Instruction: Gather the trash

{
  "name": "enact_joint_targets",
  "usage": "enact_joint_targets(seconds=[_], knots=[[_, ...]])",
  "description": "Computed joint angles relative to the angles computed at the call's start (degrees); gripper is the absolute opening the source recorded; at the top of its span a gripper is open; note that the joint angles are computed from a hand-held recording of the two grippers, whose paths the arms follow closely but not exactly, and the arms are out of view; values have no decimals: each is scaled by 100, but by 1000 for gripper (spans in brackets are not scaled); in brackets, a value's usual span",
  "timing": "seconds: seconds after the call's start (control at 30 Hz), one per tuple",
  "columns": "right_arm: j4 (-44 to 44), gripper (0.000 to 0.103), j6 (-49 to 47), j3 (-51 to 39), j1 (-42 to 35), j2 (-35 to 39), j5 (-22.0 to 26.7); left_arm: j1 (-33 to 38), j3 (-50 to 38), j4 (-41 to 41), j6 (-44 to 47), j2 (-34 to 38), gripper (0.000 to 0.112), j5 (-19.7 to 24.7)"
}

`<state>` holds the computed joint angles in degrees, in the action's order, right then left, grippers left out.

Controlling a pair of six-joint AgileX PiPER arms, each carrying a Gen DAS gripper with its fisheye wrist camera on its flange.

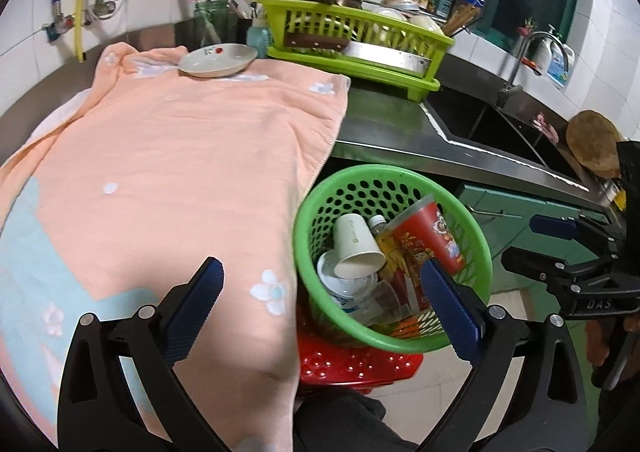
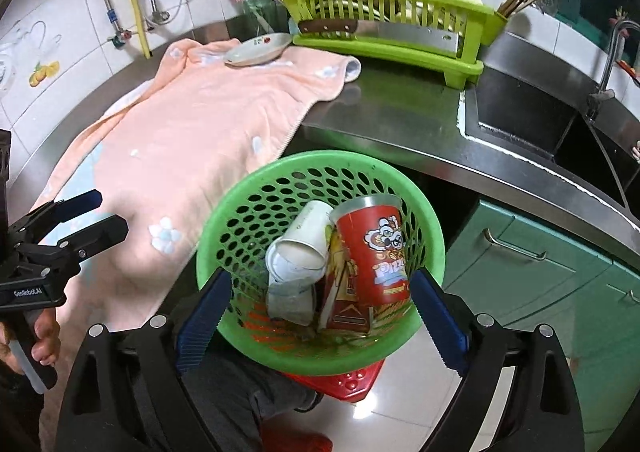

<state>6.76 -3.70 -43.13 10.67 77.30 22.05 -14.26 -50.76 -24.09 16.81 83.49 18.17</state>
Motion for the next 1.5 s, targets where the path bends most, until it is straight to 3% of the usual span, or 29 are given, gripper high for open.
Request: enact_joint_targets(seconds=[0.17, 0.33, 0.4, 0.47, 0.77, 0.83, 1.0, 1.17, 1.5], knots=[[-305, 89, 482, 248, 239, -319, -164, -47, 229, 956, -912, -399, 98, -128], [-1500, 89, 1875, 505, 735, -656, -285, -31, 479, 1610, -1541, -858, 98, -204], [-1344, 90, 1838, 593, 791, -795, -330, -60, 559, 2146, -2077, -1021, 98, -218], [-1227, 90, 1813, 641, 854, -892, -360, -69, 626, 2575, -2489, -1181, 98, -191], [-3020, 90, 4033, 784, 1565, -1217, -391, -171, 940, 4350, -4232, -1746, 98, 37], [-3106, 90, 4168, 811, 1602, -1277, -411, -248, 986, 4868, -4737, -1826, 98, 112], [-3817, 91, 5073, 859, 1858, -1424, -382, 68, 1027, 3856, -3730, -2035, 98, 156], [-5235, 91, 6609, 886, 2265, -1436, -139, 328, 1091, 3217, -3087, -2178, 98, 184], [-5908, 91, 7469, 993, 2526, -1481, -109, 786, 1246, 2087, -1991, -2433, 98, 182]])
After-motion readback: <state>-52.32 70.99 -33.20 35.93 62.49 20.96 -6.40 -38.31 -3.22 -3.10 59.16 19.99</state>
